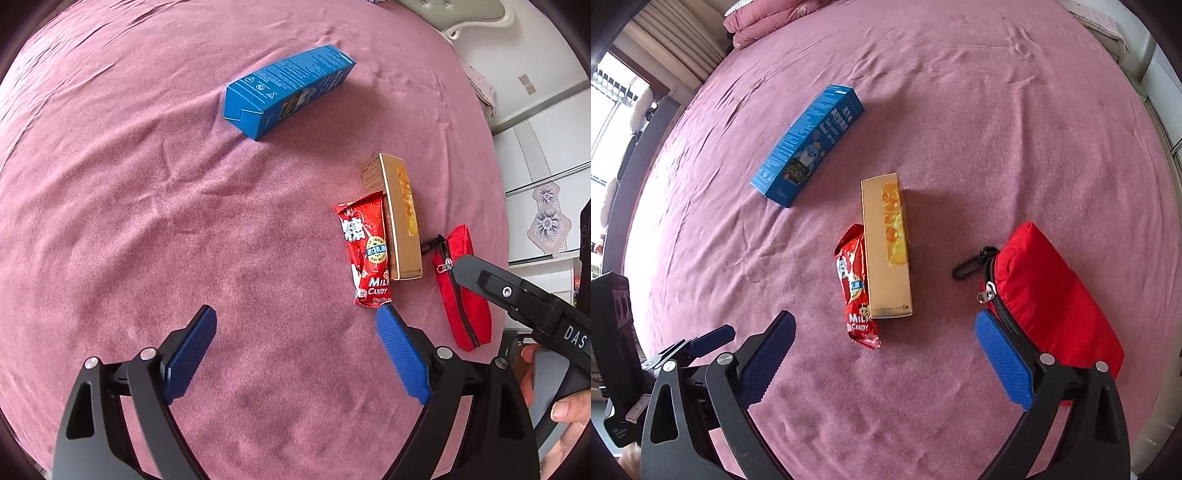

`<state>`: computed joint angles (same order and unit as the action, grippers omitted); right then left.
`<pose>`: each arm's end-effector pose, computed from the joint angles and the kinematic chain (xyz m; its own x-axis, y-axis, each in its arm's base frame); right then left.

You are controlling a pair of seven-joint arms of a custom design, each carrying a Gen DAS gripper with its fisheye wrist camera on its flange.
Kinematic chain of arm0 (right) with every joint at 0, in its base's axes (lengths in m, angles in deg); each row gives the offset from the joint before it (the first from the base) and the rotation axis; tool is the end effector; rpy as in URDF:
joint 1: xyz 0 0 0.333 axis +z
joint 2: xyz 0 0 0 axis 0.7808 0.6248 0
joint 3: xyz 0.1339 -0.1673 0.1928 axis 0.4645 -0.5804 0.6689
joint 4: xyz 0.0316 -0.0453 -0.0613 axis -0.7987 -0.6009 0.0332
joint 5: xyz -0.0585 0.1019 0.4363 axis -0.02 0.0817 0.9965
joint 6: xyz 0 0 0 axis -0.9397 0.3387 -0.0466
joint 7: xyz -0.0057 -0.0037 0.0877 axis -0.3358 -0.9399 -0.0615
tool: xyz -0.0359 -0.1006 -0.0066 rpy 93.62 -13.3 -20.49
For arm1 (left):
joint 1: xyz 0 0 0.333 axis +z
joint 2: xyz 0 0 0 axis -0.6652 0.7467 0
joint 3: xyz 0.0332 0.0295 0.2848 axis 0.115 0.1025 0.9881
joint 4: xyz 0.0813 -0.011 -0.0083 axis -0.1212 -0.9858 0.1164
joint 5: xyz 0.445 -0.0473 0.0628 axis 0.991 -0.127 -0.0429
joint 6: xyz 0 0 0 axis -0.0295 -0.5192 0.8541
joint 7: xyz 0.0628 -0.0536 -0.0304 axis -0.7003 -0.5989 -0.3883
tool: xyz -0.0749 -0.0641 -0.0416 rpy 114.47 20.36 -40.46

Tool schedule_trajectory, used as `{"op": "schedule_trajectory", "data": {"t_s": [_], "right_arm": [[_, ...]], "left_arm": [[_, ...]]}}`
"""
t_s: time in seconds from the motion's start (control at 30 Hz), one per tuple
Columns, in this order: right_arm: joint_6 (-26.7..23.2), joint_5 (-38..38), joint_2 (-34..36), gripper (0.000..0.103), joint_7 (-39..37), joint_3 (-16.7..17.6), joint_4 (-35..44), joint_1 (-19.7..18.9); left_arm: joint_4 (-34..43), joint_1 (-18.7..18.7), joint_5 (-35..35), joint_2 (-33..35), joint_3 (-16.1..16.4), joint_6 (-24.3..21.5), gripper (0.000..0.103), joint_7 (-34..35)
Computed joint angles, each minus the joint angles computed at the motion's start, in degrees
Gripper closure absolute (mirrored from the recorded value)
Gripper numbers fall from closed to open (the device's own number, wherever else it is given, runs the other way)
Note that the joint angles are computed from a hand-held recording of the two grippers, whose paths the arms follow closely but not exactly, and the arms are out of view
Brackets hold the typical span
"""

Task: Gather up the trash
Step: 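Move both open tools back over the wrapper and gold box, then grasp the red candy wrapper with the left tool while the right tool grasps the gold box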

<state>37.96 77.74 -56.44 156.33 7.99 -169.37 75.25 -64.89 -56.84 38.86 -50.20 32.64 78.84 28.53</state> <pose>0.5106 0.3083 0.4830 0.5616 -0.7803 -0.2753 -0.8258 -0.5080 -0.2449 0.3783 -0.2284 0.4496 0.5762 -0.7492 0.3266 -0.7526 -0.6422 -0.1455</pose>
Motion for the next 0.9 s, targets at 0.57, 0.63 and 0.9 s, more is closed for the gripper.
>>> {"op": "schedule_trajectory", "data": {"t_s": [0.57, 0.63, 0.9], "right_arm": [[-0.77, -5.44, 10.97, 0.009, 1.16, 1.89, 7.39, -1.28], [-0.40, -6.14, 11.47, 0.009, 1.10, 2.24, 7.51, -1.25], [-2.40, -7.74, 14.96, 0.044, 1.72, 2.79, 10.15, -1.46]], "left_arm": [[0.93, 0.63, -0.96, 5.52, 0.92, 3.45, 0.015, 1.96], [1.22, 0.81, -0.80, 6.12, 0.90, 3.62, 0.015, 2.10], [2.27, 1.29, -0.22, 8.35, 0.87, 4.29, 0.015, 2.28]]}}
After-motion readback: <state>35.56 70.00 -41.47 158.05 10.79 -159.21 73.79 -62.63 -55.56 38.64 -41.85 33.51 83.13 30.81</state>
